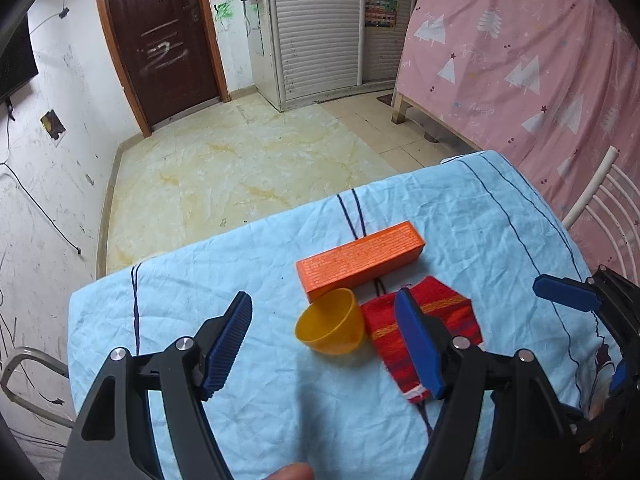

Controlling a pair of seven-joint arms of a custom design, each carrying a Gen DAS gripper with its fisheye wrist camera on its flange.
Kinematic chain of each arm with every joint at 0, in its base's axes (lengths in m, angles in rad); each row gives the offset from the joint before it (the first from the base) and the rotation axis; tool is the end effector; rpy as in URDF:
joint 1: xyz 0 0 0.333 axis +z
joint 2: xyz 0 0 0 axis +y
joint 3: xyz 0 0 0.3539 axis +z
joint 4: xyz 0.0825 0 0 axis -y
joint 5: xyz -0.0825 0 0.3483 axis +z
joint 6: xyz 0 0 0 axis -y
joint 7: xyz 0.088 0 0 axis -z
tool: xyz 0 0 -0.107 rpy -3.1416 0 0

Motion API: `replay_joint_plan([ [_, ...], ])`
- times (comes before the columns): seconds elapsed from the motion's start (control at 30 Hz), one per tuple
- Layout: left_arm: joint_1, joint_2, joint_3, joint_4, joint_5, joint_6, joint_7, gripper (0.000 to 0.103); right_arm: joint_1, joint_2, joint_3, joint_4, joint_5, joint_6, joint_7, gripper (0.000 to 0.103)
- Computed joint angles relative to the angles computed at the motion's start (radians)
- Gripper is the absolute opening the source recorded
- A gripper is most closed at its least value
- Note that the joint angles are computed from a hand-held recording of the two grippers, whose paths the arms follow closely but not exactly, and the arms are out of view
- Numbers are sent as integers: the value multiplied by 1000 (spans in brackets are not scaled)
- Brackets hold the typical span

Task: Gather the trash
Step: 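Grasp the yellow cup with the left gripper while the right grasps the red sock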

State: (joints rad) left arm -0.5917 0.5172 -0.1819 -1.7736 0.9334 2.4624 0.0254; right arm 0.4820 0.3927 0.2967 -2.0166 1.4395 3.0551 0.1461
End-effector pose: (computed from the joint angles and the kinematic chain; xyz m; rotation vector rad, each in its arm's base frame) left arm 0.4884 -0.4550 0.3462 -1.9751 1.7608 -0.5102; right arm 0.4833 0.3470 0.3468 -2.1786 0.9703 -0.1417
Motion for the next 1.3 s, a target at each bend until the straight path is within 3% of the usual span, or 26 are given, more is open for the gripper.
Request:
replay_joint_plan([
  [0.37,47,28,0,-42,-39,150,25,64,35,68,-11,33,-319,-4,281,82],
  [0.43,52,34,-2,-43,-57,163,38,51,32,80,-7,39,-362,-5,319,82],
  [0.57,51,39,2,-47,-76,184,55,35,28,104,-10,58,-451,-19,401,82],
  [0.8,23,32,16,-42,-67,156,49,33,10,128,3,72,-537,-30,477,82],
  [0.97,2,4,17,-53,-35,128,19,33,2,130,15,61,-576,-12,505,59],
  [1.1,-8,-20,11,-63,-15,97,-7,33,-36,130,57,46,-567,6,479,32],
  [1.23,-10,-40,0,-67,-4,68,-25,33,-93,122,128,23,-505,61,414,25],
  [1.3,-15,-46,-6,-64,2,44,-30,33,-159,120,205,12,-445,89,348,25],
])
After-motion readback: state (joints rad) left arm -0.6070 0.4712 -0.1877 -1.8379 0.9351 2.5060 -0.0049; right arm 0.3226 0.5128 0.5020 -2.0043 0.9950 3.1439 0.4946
